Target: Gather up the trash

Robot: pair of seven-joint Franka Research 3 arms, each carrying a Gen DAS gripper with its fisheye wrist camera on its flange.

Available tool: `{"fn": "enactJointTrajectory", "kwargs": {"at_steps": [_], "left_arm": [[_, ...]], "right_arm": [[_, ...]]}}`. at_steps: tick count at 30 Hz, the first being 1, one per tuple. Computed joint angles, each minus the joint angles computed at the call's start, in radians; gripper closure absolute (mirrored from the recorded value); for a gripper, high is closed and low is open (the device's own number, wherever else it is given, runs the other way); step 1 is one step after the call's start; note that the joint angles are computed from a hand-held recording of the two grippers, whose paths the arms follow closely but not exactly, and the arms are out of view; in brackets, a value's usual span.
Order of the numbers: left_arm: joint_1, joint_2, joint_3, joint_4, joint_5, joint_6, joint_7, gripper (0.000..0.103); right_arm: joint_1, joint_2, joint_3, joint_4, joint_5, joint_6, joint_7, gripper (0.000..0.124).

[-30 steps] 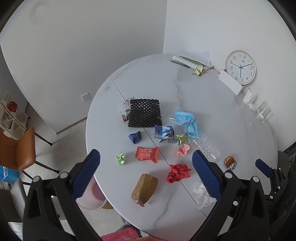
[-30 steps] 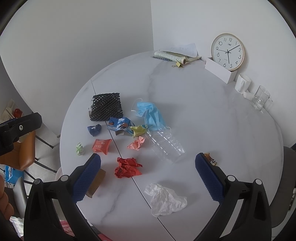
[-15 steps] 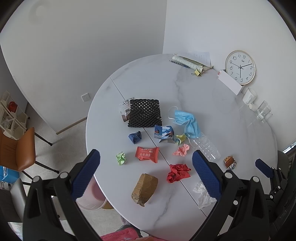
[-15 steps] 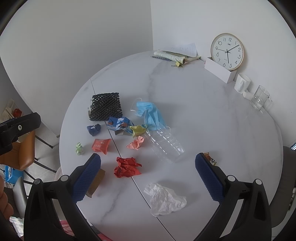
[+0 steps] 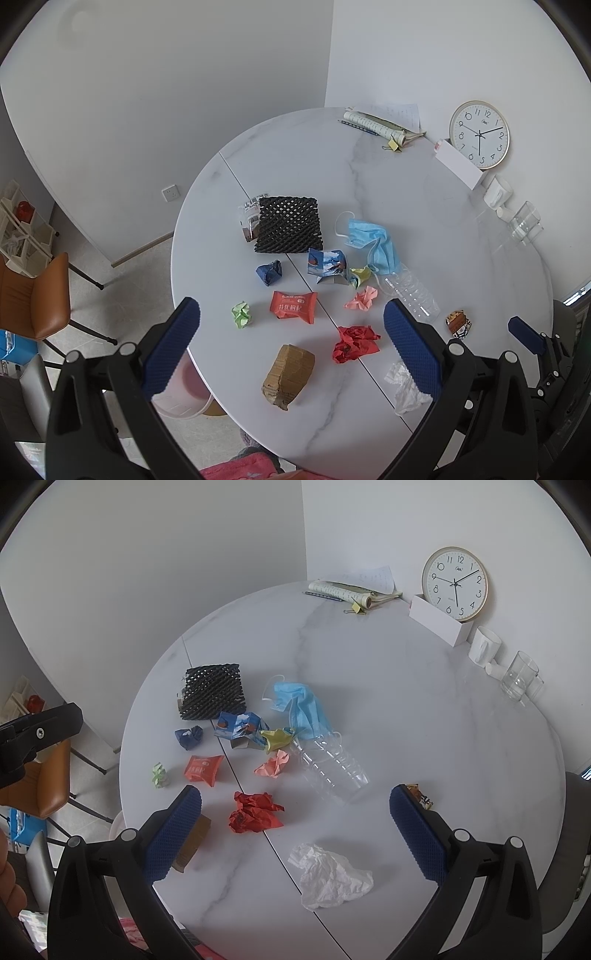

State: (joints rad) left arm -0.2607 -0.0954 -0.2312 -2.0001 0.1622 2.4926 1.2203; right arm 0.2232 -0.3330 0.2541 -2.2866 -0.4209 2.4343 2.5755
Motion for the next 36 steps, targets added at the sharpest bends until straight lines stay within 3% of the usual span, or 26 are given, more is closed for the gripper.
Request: {"fn": "enactJointTrajectory", "kwargs": {"at_steps": [21,30,36], "left_arm": [[0.001,-0.005,0.002,-0.005,-0.001,0.003,-0.002,0.008],[-0.008,-0.012,0.034,-0.059,-0.196,0.031,0.197,0.008],[0.003,-0.018,0.03,-0.17,-0.159,0.13,0.258,0.008]], "right_arm": [[0.001,0.001,-0.001,0.003,-0.001,-0.002,0.002,0.023],[0.004,-0.03,-0.009,-0.062,0.038,0.026,-0.007,0.023],[-0.002,-0.065,-0.009,-0.156,0.076,0.054,-0.019,0.023]]}}
